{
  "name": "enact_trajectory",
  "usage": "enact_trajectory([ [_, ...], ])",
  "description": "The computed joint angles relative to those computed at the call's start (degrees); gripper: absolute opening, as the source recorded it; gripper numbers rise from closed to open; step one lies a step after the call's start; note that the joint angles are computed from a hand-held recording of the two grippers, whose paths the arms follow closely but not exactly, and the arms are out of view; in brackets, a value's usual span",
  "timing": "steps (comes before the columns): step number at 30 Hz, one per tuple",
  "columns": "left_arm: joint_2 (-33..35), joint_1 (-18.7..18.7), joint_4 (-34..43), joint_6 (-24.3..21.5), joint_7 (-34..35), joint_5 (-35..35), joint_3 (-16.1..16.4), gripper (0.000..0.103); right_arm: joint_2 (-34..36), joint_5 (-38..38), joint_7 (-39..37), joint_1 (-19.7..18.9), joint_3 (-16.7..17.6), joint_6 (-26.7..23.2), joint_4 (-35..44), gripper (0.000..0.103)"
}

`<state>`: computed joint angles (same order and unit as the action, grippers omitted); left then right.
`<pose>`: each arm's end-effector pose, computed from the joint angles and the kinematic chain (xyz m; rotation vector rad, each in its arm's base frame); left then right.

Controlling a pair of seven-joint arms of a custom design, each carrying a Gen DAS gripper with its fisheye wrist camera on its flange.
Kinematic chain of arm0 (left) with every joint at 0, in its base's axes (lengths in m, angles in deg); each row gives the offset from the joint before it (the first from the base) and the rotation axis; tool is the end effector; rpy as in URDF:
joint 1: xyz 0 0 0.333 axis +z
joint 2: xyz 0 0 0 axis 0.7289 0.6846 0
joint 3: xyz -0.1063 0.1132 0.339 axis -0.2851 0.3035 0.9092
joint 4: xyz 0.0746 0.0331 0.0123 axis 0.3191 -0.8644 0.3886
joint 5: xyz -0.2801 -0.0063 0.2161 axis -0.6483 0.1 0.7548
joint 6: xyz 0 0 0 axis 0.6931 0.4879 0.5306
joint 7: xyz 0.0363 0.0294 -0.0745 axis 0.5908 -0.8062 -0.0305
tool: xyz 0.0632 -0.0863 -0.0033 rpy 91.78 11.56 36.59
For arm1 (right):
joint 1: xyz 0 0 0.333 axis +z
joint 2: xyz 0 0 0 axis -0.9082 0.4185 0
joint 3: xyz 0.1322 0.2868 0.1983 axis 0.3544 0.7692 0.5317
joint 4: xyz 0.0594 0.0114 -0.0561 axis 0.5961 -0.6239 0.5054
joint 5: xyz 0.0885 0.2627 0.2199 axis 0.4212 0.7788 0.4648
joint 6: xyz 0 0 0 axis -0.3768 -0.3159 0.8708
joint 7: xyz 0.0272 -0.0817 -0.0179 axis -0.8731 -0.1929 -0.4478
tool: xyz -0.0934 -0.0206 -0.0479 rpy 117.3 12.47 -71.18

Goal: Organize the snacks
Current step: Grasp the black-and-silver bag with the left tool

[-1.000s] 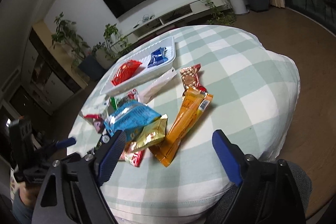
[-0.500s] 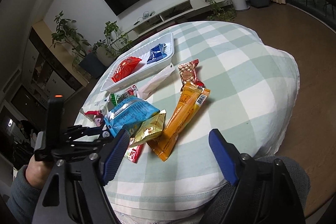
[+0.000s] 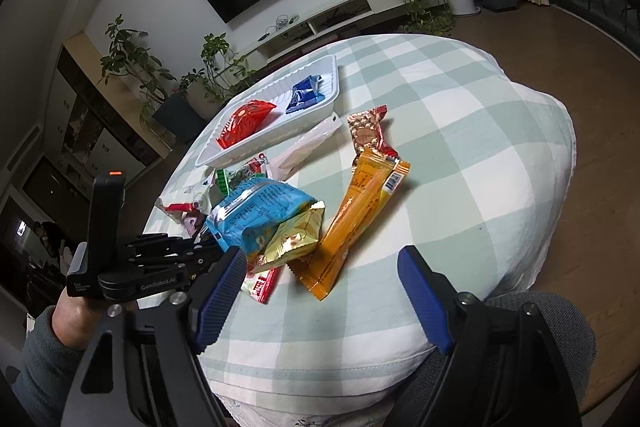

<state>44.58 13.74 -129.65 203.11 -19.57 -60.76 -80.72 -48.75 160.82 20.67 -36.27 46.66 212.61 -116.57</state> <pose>0.4731 -0.4491 0.4612 -2.0053 2.0176 -0.5348 0.4646 0.2863 0.4388 -1.8194 1.3196 0.0007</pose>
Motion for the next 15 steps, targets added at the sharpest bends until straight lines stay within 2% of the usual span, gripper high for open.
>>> enact_trajectory([
  [8,-4.6,-0.5,-7.7,7.4,-10.2,3.9,0.6,0.021,0.6,-4.3,3.2,0.3,0.8,0.7,0.0,0.076],
  [15,-7.9,-1.4,-12.7,15.1,-23.5,12.4,1.2,0.021,0.7,-10.1,7.2,0.4,1.9,2.3,-0.3,0.076],
])
